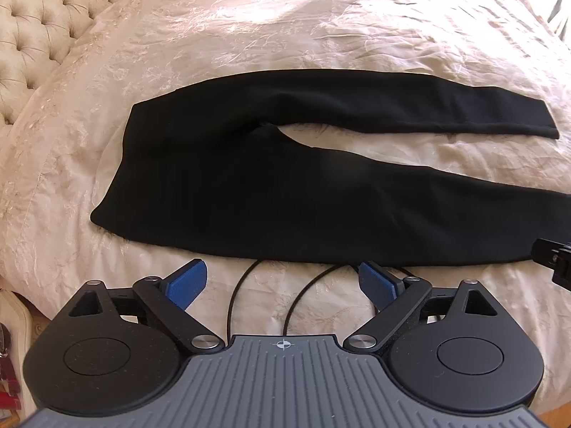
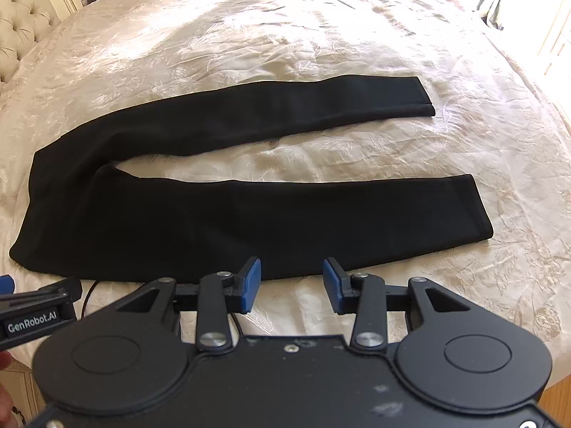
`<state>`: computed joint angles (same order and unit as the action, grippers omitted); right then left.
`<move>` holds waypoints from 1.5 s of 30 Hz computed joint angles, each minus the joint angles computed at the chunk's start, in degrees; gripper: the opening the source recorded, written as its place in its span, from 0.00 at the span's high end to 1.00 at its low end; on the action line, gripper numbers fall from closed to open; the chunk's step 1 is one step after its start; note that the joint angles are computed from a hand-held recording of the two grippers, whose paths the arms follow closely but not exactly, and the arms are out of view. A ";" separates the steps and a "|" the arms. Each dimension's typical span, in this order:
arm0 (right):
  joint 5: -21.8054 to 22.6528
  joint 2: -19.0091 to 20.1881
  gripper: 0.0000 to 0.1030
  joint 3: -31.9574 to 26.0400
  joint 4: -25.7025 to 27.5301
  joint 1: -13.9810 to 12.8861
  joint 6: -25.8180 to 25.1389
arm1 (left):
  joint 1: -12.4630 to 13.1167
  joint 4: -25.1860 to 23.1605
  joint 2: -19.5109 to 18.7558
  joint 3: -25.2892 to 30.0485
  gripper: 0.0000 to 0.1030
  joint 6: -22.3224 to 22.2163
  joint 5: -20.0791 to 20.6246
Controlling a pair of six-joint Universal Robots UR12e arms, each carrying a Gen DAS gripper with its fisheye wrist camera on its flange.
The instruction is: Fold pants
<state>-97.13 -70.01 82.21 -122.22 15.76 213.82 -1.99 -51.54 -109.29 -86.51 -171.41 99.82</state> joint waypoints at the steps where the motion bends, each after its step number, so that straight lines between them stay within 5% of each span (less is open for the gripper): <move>1: -0.03 -0.04 0.60 0.02 -0.01 0.06 0.06 | -0.02 0.01 0.03 -0.05 0.10 -0.03 -0.09; 37: 0.36 0.11 0.60 -0.09 -0.33 0.23 -0.55 | 1.44 2.37 1.15 -1.92 0.10 0.31 -5.93; 45: 0.91 -0.20 0.60 0.57 -1.35 0.07 -0.74 | 2.13 0.19 1.06 -1.54 0.21 -0.99 -7.82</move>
